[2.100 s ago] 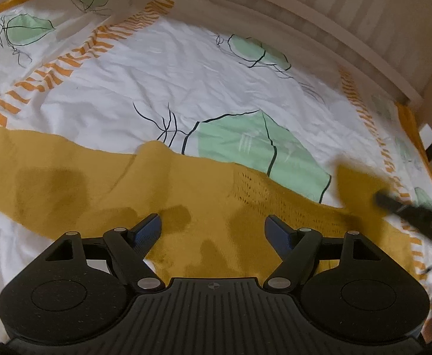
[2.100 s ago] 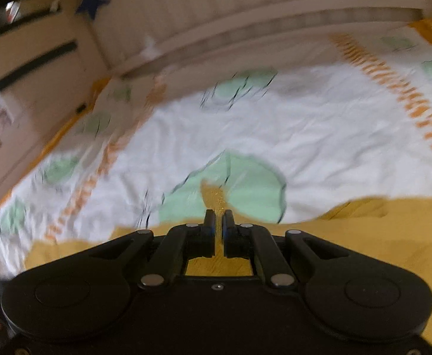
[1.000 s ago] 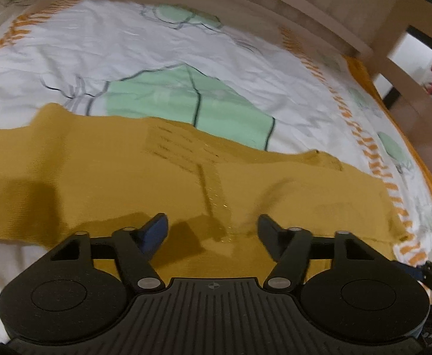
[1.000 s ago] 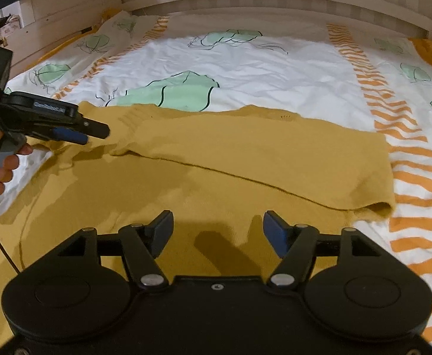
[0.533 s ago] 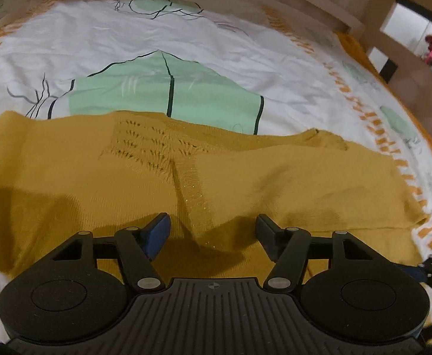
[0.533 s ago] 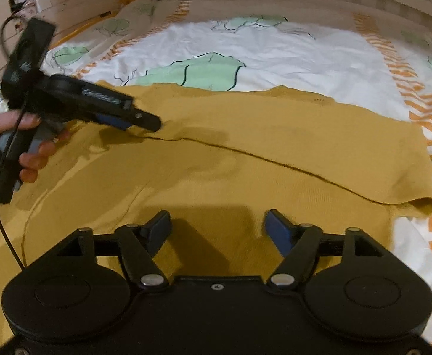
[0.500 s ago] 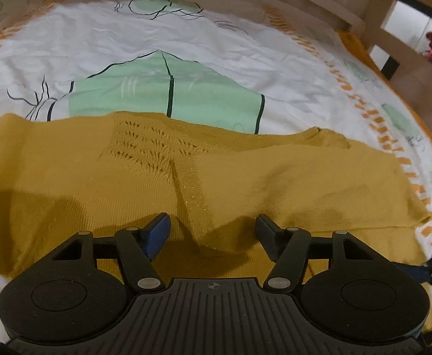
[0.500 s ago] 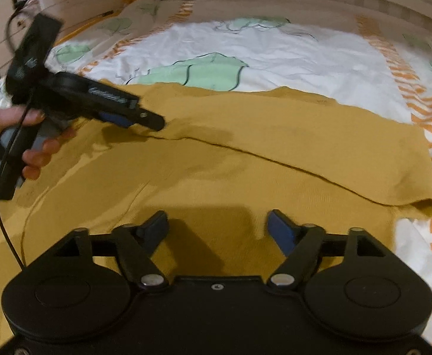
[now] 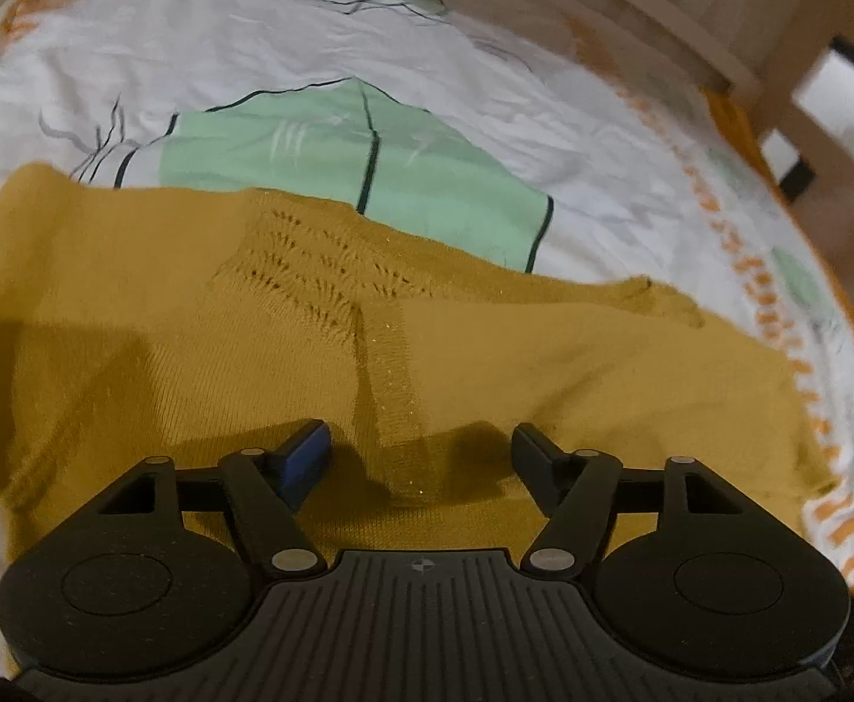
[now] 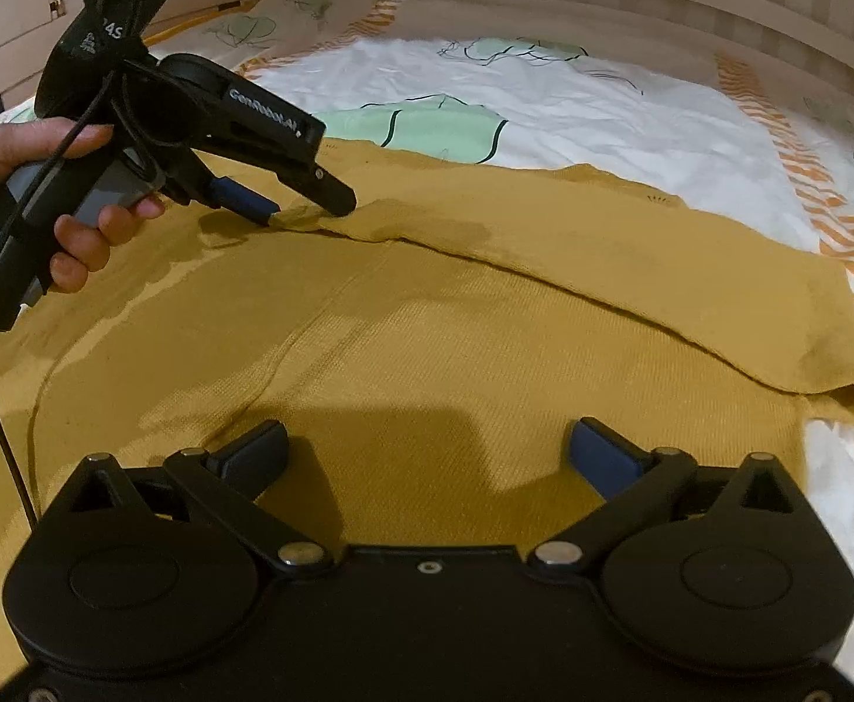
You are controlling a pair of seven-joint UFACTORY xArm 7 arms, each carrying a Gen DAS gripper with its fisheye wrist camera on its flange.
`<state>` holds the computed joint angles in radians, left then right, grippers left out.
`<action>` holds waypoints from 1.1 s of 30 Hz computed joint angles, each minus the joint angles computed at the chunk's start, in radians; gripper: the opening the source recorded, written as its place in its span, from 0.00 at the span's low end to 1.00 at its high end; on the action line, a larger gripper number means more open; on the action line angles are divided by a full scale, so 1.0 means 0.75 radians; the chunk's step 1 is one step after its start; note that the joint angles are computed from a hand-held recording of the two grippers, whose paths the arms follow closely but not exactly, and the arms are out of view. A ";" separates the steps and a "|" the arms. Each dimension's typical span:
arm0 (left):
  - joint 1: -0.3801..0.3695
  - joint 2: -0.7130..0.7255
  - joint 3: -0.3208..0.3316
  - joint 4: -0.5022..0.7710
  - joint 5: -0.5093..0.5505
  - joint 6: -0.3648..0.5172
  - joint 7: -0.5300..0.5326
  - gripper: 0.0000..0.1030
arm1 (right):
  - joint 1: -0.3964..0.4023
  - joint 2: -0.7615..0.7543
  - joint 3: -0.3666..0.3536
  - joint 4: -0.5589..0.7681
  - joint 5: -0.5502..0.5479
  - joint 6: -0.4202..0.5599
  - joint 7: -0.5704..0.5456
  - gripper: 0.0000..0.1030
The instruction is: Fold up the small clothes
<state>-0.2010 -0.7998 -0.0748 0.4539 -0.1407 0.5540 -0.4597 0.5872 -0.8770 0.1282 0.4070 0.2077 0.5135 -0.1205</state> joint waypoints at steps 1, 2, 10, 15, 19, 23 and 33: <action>-0.011 -0.009 0.018 -0.010 -0.017 -0.013 0.004 0.64 | 0.001 0.000 -0.004 0.002 0.001 0.002 -0.002 1.00; -0.013 -0.012 0.024 -0.010 -0.027 -0.019 0.001 0.56 | 0.003 0.006 -0.004 0.001 0.002 -0.002 -0.004 1.00; -0.024 -0.039 0.011 -0.019 -0.041 -0.056 -0.016 0.07 | 0.006 0.005 -0.019 0.021 0.009 0.031 -0.028 0.99; 0.001 -0.093 -0.018 0.017 -0.003 -0.050 -0.044 0.06 | -0.024 -0.006 -0.003 0.032 0.006 -0.006 -0.018 0.95; 0.020 -0.135 -0.006 0.048 0.017 -0.062 -0.037 0.03 | -0.063 -0.025 -0.010 0.023 0.006 -0.090 0.031 0.95; 0.046 -0.158 0.009 0.067 0.044 -0.055 -0.007 0.03 | -0.126 -0.008 -0.029 0.043 0.001 -0.095 0.104 0.95; 0.155 -0.156 -0.009 0.075 0.105 0.035 -0.037 0.03 | -0.191 0.014 -0.082 0.080 0.036 -0.011 0.242 0.95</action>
<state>-0.0847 -0.9166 -0.0813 0.5103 -0.0617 0.5801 -0.4878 0.4441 -0.8663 0.0666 0.4668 0.2349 0.5052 0.0608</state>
